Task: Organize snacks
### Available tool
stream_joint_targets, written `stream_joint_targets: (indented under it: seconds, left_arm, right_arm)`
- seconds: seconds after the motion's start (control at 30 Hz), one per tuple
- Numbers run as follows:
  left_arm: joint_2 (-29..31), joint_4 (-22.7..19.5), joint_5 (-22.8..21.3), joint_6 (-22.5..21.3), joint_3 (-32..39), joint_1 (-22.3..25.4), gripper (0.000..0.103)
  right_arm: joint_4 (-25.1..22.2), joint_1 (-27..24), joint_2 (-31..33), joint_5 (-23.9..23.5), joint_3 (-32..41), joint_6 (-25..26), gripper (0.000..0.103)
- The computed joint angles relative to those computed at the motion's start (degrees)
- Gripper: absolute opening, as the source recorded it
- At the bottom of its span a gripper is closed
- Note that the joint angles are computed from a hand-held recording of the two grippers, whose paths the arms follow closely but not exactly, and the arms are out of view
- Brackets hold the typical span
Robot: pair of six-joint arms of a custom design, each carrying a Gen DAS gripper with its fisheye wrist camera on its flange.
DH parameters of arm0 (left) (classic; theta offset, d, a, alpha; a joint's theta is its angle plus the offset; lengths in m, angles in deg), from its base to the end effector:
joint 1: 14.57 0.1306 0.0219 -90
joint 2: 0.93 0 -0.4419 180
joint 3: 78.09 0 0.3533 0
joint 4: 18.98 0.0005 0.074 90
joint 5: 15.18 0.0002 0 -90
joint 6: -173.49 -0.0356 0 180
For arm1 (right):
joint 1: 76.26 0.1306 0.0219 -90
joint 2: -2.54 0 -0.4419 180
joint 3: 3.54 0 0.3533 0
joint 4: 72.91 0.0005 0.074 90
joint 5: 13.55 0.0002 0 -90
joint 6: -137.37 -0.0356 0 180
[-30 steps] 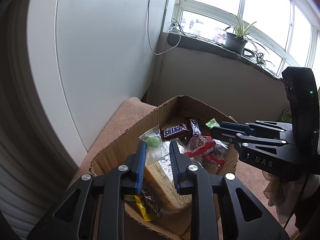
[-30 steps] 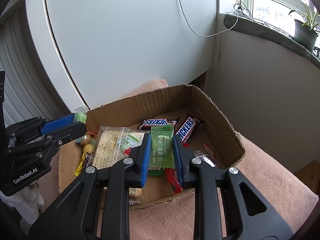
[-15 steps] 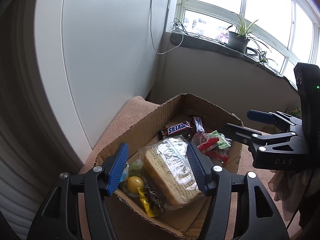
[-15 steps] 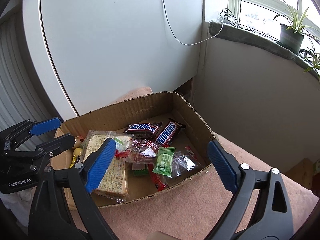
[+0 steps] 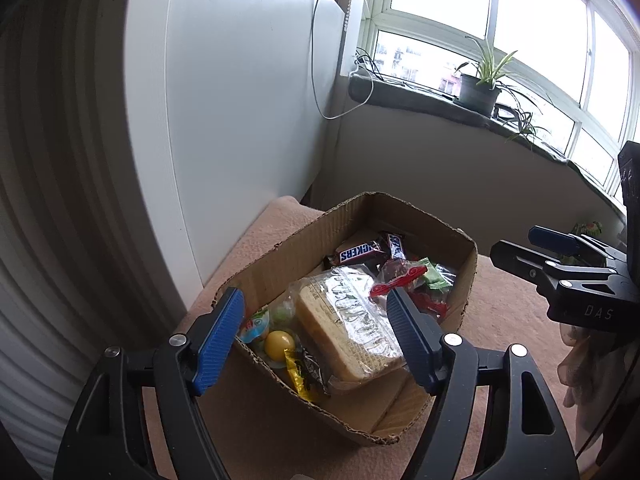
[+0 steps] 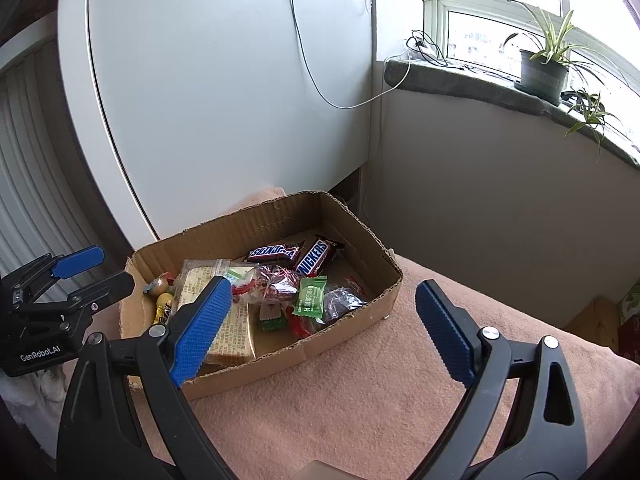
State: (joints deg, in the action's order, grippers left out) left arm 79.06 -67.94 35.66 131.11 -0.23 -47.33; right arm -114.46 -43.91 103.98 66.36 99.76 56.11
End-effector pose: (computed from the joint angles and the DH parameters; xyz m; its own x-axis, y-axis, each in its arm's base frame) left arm 0.3162 -0.1773 0.4735 -0.5046 -0.3564 -0.7863 -0.4254 0.8952 -0.1328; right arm 0.4586 0.2972 0.5054 -0.4359 -0.4532 -0.7776 -0.7152 0.6988 -0.0063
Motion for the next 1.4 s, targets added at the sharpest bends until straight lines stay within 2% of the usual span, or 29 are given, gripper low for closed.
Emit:
stream_joint_targets:
  seconds: [0.17, 0.57, 0.6, 0.63, 0.7, 0.97, 1.27, 1.4]
  left_arm:
    - [-0.9, -1.3, -2.8, 2.0, -0.1, -2.2, 0.074]
    - [-1.7, -5.3, -7.3, 6.9, 1.3, -8.5, 0.074]
    - [-1.8, -5.7, -7.6, 7.4, 1.4, -9.0, 0.074]
    - [-1.8, -6.1, -8.0, 7.9, 1.5, -9.6, 0.074]
    - [-1.9, -7.1, -8.9, 9.4, 1.7, -10.8, 0.074]
    - [-1.0, -12.4, -10.7, 14.1, 3.3, -13.9, 0.075]
    - [-0.3, -15.9, -12.4, 17.5, 4.7, -15.8, 0.075]
    - [-0.2, -15.9, -12.1, 17.7, 4.8, -15.6, 0.075]
  right_arm:
    - [3.0, 0.0, -3.6, 0.9, -4.0, -1.2, 0.095]
    - [5.6, -0.7, -10.0, 2.2, -10.0, -4.1, 0.096]
    - [5.7, -0.8, -10.6, 2.6, -10.5, -4.5, 0.102]
    - [6.1, -0.8, -11.2, 3.4, -11.3, -4.9, 0.103]
    - [7.4, -0.9, -12.6, 4.8, -13.1, -5.4, 0.103]
    - [7.6, -0.6, -15.9, 8.8, -16.2, -4.4, 0.103]
    - [7.5, -0.7, -16.6, 7.9, -16.6, -4.0, 0.103]
    - [7.5, -0.9, -16.9, 7.5, -16.7, -3.9, 0.103]
